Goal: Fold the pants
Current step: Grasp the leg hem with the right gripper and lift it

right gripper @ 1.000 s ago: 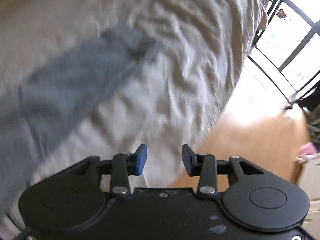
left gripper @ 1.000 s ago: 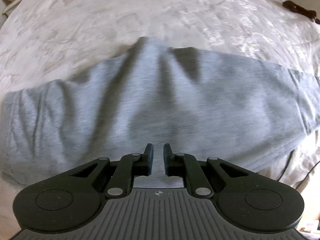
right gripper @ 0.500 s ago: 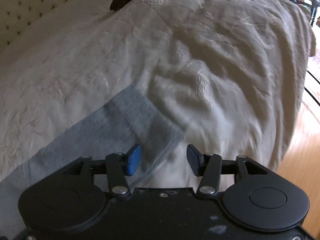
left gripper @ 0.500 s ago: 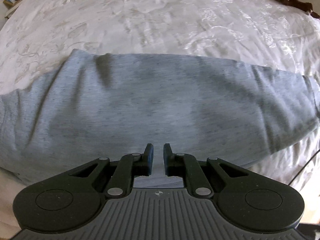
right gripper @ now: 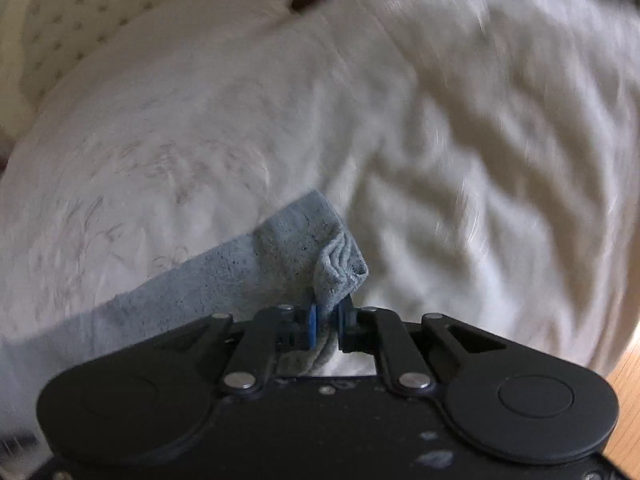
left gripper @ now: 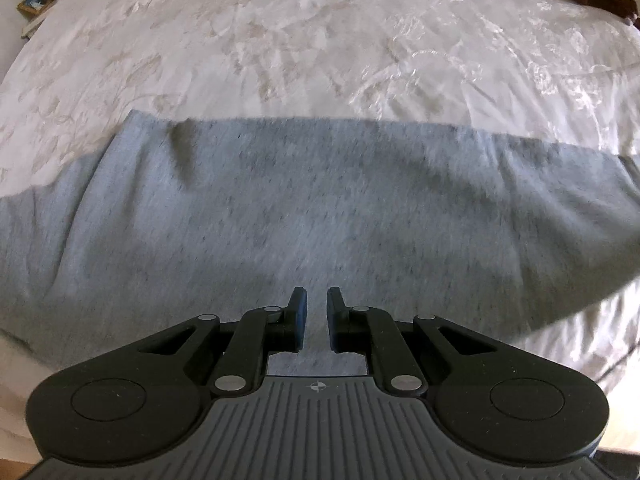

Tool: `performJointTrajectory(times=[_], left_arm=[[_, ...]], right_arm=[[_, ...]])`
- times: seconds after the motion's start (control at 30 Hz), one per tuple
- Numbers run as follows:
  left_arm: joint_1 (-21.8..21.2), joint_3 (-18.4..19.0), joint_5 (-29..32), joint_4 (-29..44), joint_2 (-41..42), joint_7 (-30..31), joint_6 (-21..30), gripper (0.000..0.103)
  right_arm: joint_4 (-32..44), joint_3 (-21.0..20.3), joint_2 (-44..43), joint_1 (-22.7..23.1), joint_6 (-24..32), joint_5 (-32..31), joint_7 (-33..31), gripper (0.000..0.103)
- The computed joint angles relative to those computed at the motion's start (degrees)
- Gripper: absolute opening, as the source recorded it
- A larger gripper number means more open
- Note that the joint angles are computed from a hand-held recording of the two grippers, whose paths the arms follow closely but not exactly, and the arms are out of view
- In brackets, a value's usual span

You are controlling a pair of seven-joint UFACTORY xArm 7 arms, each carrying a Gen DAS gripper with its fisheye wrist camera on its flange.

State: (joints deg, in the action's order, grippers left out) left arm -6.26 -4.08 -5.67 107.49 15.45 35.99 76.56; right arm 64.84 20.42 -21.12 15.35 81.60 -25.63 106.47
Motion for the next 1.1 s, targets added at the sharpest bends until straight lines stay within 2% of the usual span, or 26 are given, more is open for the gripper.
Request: performJointTrajectory(times=[0.07,0.13,0.2,0.3,0.37,0.43,0.5,0.67,0.87,1.1], left_arm=[[-0.78,-0.52,-0.18,0.21,0.56,-0.73,-0.25,0.011],[-1.84,-1.13,-0.15,0.06,0.86,-1.15,-0.89,0.011],[-2.84,-1.82,-0.55,-0.79,0.55,-0.79,-2.11,0.011],[-4.29,-2.79,-1.83,-1.34,0.41,-0.55,-2.78,0.011],[-5.18,-3.34,-2.59,-2.07,0.25,-0.09,-3.13,0.011],[-6.11,-3.7,-2.66,-3.54,-0.09,0.65,-3.91,0.011],[-7.33,-3.85,-1.63,-4.51,0.13,0.45,-4.04,0.011],[-9.86,-3.67,3.05,-8.9,-0.28,-0.16,-7.64,0.01],[-10.16,-3.63,3.43,-9.09,-0.22,-1.06,-8.04,0.01],[-9.97,-3.54,3.26,-9.71,-0.63,-1.51,-8.18,0.01]], right_arm=[[0.54,-0.07,0.74,0.67,2.17,1.65,-1.77,0.009],[-3.15,-1.88,-0.54,1.17,-0.54,6.29,-0.9,0.009],[-4.84,-1.9,-1.3,0.9,-2.25,6.8,0.09,0.011],[-5.1,-2.18,-2.6,0.62,-3.25,6.62,-1.58,0.021],[-4.71,-1.5,-3.76,0.27,-2.23,5.79,-2.77,0.042],[-3.31,0.03,-4.31,-0.37,0.89,3.47,-3.7,0.052],[-4.38,-0.26,-6.24,-0.65,0.29,2.28,-5.17,0.053],[-11.75,-4.12,-11.87,-2.27,-9.28,5.37,-9.32,0.058],[-18.34,-8.49,-13.14,-3.44,-20.34,13.11,-17.86,0.062],[-24.74,-8.13,-15.65,-6.44,-29.16,18.29,-19.8,0.076]])
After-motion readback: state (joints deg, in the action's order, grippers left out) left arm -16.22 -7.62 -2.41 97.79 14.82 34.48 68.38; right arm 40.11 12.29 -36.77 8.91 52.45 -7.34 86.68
